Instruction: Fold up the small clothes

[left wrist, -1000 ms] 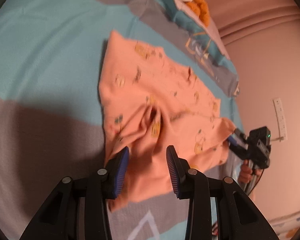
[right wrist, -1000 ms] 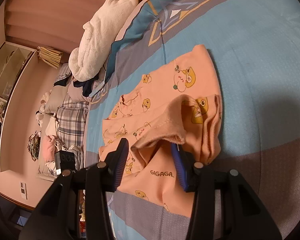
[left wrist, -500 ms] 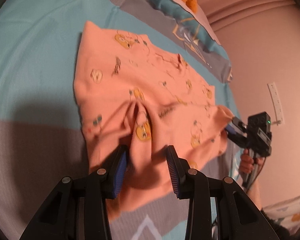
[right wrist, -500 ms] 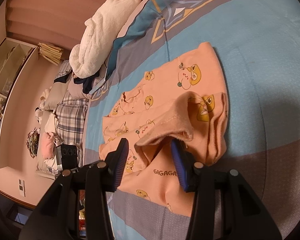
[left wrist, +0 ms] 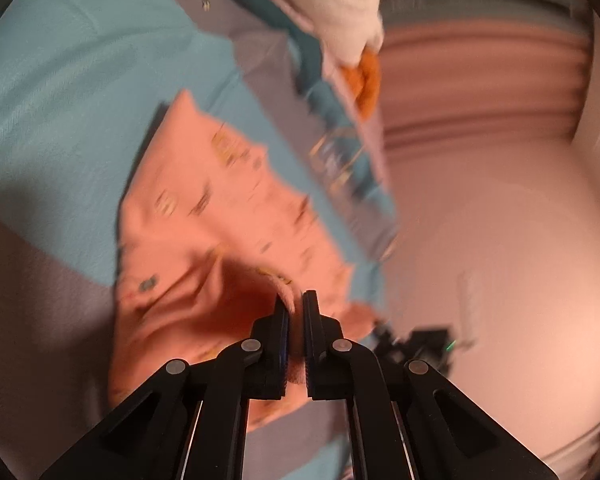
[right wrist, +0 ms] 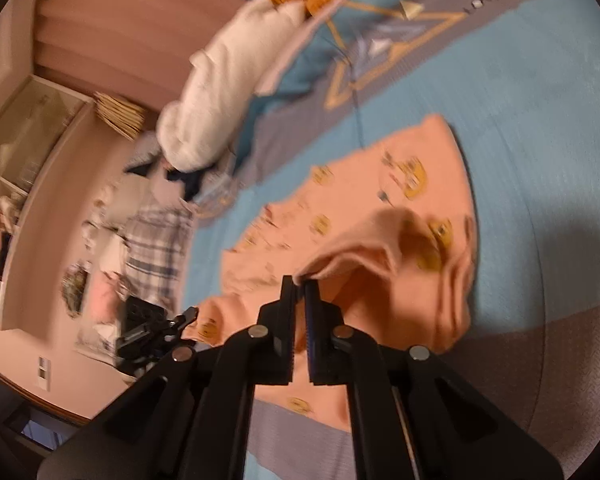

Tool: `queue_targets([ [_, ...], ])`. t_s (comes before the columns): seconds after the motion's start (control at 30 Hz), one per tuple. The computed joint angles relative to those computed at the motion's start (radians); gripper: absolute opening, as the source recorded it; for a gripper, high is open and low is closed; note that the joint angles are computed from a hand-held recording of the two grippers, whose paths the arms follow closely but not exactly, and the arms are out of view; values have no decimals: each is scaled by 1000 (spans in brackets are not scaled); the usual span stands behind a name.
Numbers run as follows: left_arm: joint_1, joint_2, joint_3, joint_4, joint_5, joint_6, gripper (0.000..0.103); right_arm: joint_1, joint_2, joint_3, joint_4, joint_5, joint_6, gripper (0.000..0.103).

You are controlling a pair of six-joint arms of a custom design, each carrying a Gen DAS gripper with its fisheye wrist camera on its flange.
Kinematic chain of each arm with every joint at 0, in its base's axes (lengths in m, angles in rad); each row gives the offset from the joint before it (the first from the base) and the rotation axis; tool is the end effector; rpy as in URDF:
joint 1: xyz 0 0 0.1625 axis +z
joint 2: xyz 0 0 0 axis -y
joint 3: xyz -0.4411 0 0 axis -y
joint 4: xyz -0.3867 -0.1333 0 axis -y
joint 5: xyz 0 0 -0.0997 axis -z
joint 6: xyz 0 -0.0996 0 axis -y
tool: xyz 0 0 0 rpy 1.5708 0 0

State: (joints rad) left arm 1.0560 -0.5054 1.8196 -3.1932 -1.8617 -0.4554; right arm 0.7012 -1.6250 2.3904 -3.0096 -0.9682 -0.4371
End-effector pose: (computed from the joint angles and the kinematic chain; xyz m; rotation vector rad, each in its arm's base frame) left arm -0.2082 -0.5808 -0.0587 -0.1435 -2.7337 0.1891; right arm -0.1710 -0.3928 0.3331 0.3009 2.7778 -1.2967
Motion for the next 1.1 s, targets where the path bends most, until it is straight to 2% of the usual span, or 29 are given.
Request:
queue_targets([
  [0.07,-2,6,-18,-40,7,-26,3,4,1,-10,-21,17,21,5],
  [0.17,-4,21,-77,-38,34,-55,3,35,35,-54,-74,-6,89,4],
  [0.3,-4,60,-186,33,122,-96,3,74,109,-140,-143,-53,213,4],
  [0.4,-1,102,-274,133,194,-136,3,114,168,-218,-154,-163,294,6],
  [0.5,8,135,-347,240,234,-146,3,146,208,-271,-167,-274,313,9],
  [0.57,4,134,-361,291,285,-161,3,143,206,-281,-142,-268,308,14],
  [0.63,16,128,-370,304,272,-154,3,140,187,-269,-127,-252,253,34],
  [0.7,17,115,-376,325,289,-135,3,155,162,-253,-116,-292,167,49],
  [0.73,17,105,-372,326,307,-127,5,165,155,-248,-116,-318,130,49],
  [0.77,9,90,-357,306,352,-121,10,180,146,-247,-106,-354,79,49],
  [0.8,2,77,-342,281,398,-119,33,189,143,-246,-106,-379,55,49],
  [0.83,1,63,-330,272,414,-125,60,195,143,-247,-105,-397,38,49],
  [0.87,5,59,-325,263,405,-133,65,196,140,-254,-82,-394,20,49],
  [0.93,12,41,-304,233,372,-116,65,203,147,-268,-55,-412,12,49],
  [1.03,-3,7,-265,231,390,-36,65,231,174,-287,-56,-521,11,48],
  [1.1,-6,-7,-250,252,375,-8,65,240,197,-302,-53,-583,32,47],
])
